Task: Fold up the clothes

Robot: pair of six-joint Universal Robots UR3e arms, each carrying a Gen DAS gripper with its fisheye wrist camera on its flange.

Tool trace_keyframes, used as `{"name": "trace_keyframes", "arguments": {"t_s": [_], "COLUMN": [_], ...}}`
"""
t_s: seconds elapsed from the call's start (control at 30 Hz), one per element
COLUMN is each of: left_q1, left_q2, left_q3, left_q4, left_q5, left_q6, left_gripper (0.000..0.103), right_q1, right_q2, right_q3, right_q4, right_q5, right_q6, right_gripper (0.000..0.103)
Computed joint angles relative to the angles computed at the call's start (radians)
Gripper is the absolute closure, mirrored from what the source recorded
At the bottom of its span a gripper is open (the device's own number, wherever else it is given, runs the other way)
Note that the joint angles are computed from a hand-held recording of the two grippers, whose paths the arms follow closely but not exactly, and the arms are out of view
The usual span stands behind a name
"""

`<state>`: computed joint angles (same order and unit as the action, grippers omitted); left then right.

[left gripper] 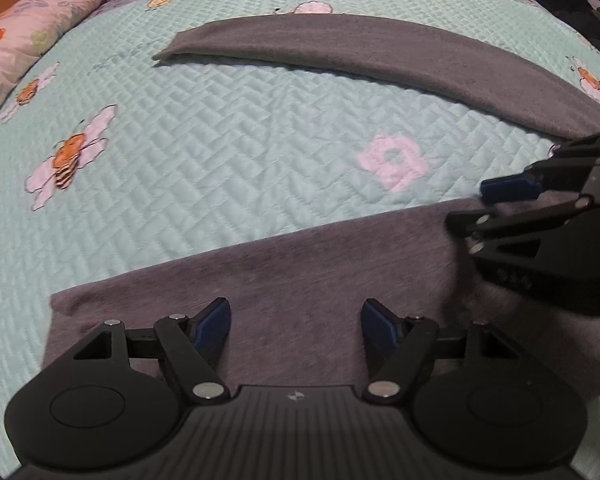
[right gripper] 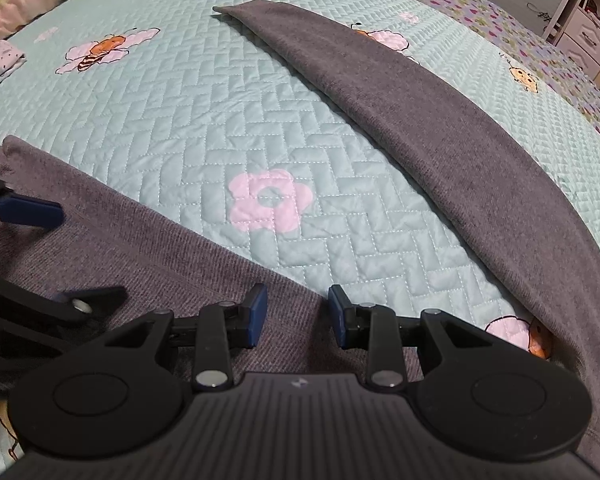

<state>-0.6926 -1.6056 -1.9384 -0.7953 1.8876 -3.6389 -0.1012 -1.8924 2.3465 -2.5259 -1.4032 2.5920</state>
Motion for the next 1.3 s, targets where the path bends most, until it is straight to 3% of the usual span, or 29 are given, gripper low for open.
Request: {"name": "trace_keyframes", "arguments": {"t_s": [0.13, 0.3, 0.4, 0.5, 0.57, 0.67, 0.8, 0.9, 0.97, 1.1, 1.2, 1.3], "left_q1": [0.040, 0.051, 0.069, 0.064, 0.062, 0.059, 0.104, 0.105, 0.112, 0.108, 0.106, 0.129], "left_q2": [0.006, -0.065, -0.066, -0.024, 0.010, 0.060, 0.053, -0.005, -0.024, 0.045, 0.132, 0.133], "left_q3": [-0.071, -0.047, -0.039, -0.055, -0.074, -0.099, -0.156, -0.123, -0.101, -0.112, -0.164, -0.252], "left_q4": [0.074, 0.148, 0.150, 0.137, 0.114, 0.077, 0.152, 0.188, 0.193, 0.144, 0.110, 0.208], "left_q5": [-0.017, 0.024, 0.013, 0.013, 0.011, 0.007, -0.009, 0.027, 0.036, 0.039, -0.003, -0.010], "left_q6": [0.006, 0.018, 0.013, 0.000, 0.003, 0.008, 0.017, 0.027, 0.022, 0.003, 0.021, 0.050], "left_gripper": [0.020, 0.013, 0.015, 0.028, 0.031, 0.031, 0.025, 0.019, 0.020, 0.034, 0.034, 0.023], "right_q1": [0.005, 0.006, 0.006, 0.005, 0.004, 0.005, 0.009, 0.014, 0.018, 0.013, 0.015, 0.002], "right_q2": [0.010, 0.020, 0.022, 0.021, 0.020, 0.019, 0.027, 0.032, 0.034, 0.033, 0.030, 0.019], "right_q3": [-0.001, -0.005, -0.005, -0.004, -0.002, 0.003, 0.000, 0.000, 0.000, -0.005, -0.004, 0.010], "right_q4": [-0.009, -0.015, -0.016, -0.017, -0.019, -0.027, -0.033, -0.040, -0.043, -0.031, -0.031, -0.037], "right_q5": [-0.004, -0.004, -0.003, 0.000, 0.001, 0.001, 0.000, -0.005, -0.009, -0.004, -0.006, 0.007], "right_q6": [0.001, -0.001, 0.000, -0.001, -0.004, -0.009, -0.011, -0.011, -0.010, -0.011, -0.004, 0.006], "right_gripper": [0.068, 0.068, 0.068, 0.068, 0.068, 0.068, 0.067, 0.067, 0.067, 0.067, 0.066, 0.066]}}
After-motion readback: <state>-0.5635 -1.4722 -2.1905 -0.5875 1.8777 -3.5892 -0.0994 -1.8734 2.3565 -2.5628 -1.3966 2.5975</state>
